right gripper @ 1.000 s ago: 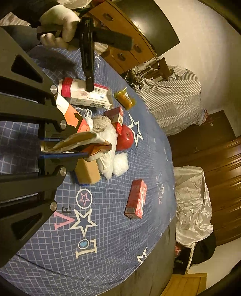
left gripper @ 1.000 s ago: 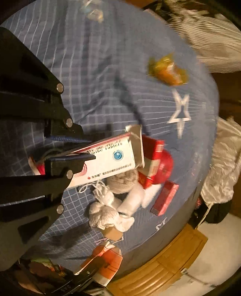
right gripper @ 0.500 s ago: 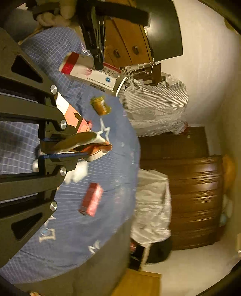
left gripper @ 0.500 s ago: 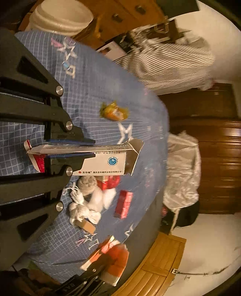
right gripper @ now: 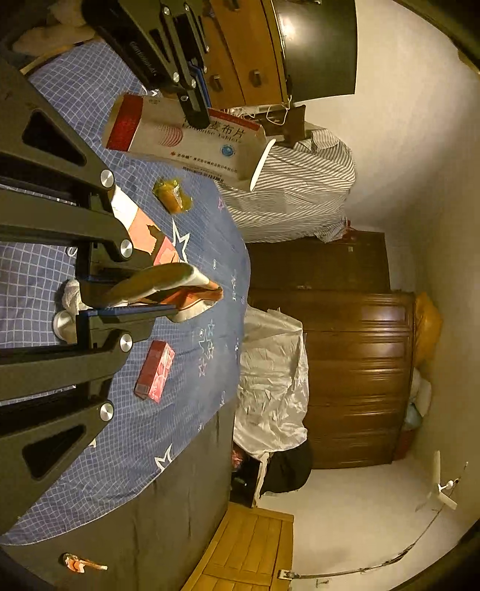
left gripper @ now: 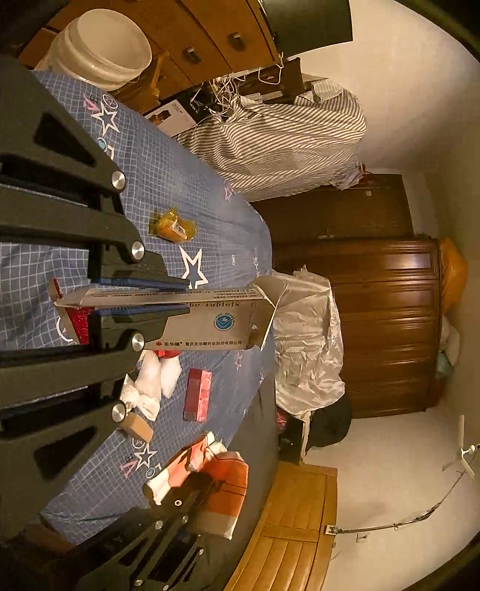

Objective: Collect trash
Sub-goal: 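Carry the medicine box and orange wrapper in both tools to the white bucket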

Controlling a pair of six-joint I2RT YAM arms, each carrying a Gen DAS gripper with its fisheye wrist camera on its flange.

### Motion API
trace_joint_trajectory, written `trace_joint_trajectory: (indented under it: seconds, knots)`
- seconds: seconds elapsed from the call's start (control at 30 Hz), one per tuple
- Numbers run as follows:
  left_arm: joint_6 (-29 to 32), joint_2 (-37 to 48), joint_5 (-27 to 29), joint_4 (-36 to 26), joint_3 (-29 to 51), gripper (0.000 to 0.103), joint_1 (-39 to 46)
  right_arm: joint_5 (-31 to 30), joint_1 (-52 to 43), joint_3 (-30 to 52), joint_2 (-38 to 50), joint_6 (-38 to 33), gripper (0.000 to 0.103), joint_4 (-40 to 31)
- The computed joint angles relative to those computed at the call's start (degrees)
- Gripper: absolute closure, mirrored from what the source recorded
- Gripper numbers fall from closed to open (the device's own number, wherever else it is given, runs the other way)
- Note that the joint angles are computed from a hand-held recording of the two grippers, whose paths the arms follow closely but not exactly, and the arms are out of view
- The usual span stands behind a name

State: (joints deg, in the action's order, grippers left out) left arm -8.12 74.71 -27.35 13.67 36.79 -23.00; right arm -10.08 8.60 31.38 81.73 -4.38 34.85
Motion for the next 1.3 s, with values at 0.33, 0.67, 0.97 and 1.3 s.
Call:
trace_joint_trajectory:
  seconds: [0.33,0.67,0.97,1.3]
  knots:
    - [0.1,-2.2,2.9,-1.1,-1.0,0.096,5.1,-0.7,1.3,1.4,-0.1,-0.5,0.093,-1.4]
    - [2.1,-11.0,9.5,-6.9,-1.6,0.096,21.4,2.7,14.4,12.6,4.2,0.4,0.093,-6.7]
    - [5.6,-16.7,20.0,-12.3,0.4,0.096,42.3,8.5,29.3,28.2,12.8,1.0,0.093,-13.8]
    - [9.2,-14.9,31.7,-15.4,4.5,0.096,62.4,13.1,42.8,54.1,28.1,1.5,0.093,-25.6]
